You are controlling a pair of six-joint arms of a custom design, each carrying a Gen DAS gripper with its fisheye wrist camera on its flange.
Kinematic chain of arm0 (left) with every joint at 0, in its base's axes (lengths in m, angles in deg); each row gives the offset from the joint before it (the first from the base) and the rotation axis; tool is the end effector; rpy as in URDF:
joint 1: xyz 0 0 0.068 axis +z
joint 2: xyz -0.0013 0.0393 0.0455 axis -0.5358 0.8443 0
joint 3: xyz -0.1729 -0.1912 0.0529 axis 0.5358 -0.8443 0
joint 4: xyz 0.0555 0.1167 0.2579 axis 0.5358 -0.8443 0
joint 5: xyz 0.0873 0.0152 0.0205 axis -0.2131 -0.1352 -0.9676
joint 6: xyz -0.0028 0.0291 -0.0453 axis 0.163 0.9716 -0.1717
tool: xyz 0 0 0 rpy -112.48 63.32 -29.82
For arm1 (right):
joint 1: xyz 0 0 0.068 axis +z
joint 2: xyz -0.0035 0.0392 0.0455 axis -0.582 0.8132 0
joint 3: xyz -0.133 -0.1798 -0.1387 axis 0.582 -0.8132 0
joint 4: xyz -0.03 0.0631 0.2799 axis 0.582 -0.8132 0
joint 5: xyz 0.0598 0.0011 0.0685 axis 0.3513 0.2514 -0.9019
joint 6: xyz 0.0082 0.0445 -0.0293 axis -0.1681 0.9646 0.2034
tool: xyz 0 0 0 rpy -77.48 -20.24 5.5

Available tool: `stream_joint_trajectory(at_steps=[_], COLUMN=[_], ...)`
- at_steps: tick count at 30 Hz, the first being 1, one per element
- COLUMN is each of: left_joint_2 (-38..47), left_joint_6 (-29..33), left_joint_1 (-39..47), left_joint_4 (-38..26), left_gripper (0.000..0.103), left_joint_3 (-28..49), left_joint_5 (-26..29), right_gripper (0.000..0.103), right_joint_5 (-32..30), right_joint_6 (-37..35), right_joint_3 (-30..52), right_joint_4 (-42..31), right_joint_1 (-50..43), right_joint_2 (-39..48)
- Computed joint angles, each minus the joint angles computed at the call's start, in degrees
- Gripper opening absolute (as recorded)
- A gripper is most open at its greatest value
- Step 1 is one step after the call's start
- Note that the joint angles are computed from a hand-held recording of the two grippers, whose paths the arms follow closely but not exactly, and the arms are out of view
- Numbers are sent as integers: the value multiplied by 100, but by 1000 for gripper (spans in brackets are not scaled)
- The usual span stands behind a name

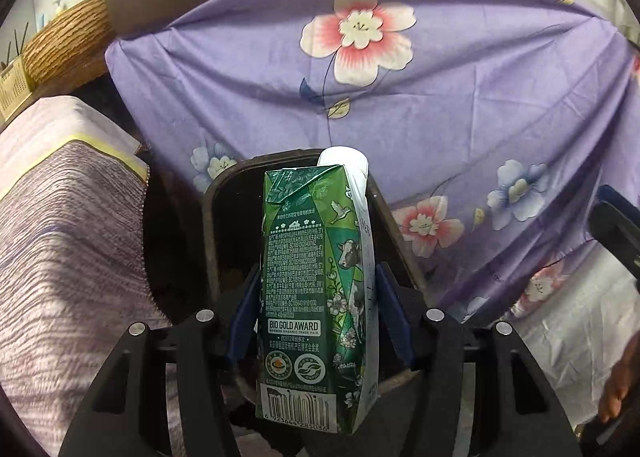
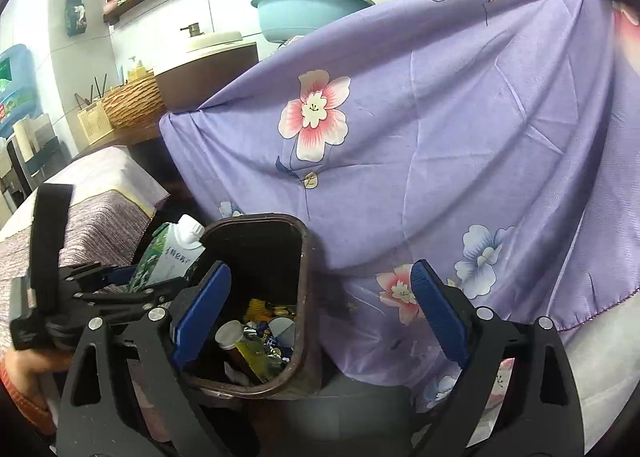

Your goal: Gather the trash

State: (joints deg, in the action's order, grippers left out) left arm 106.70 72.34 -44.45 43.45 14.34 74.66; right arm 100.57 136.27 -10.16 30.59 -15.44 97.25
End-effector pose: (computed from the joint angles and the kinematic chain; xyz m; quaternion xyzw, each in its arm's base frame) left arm 0.4291 -0.1085 0.1218 0.4392 0.8391 -0.1790 0.2665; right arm 0.2296 0.0606 0.1672 0.3244 0.8361 -0.0813 0.4348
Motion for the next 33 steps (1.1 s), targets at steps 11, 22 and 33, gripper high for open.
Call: stream_joint_trajectory(at_steps=[11, 22, 33], left_joint_2=[-229, -1882, -2494], left_joint_6=[-149, -110, -11], left_joint_1=[-72, 1076, 2915], left_joint_4=[406, 765, 684], left_gripper=[86, 98, 98], left_joint_3=[-221, -1183, -1129], left_joint_5=[-93, 1087, 2166], right_gripper=[95, 97, 97], right_joint_5=[208, 861, 1054], right_joint_6=[79, 568, 301], right_joint_3=[55, 546, 1680], right_joint_4=[-144, -842, -287], right_joint_1=[178, 761, 1495], right_joint_2=[-101, -131, 920])
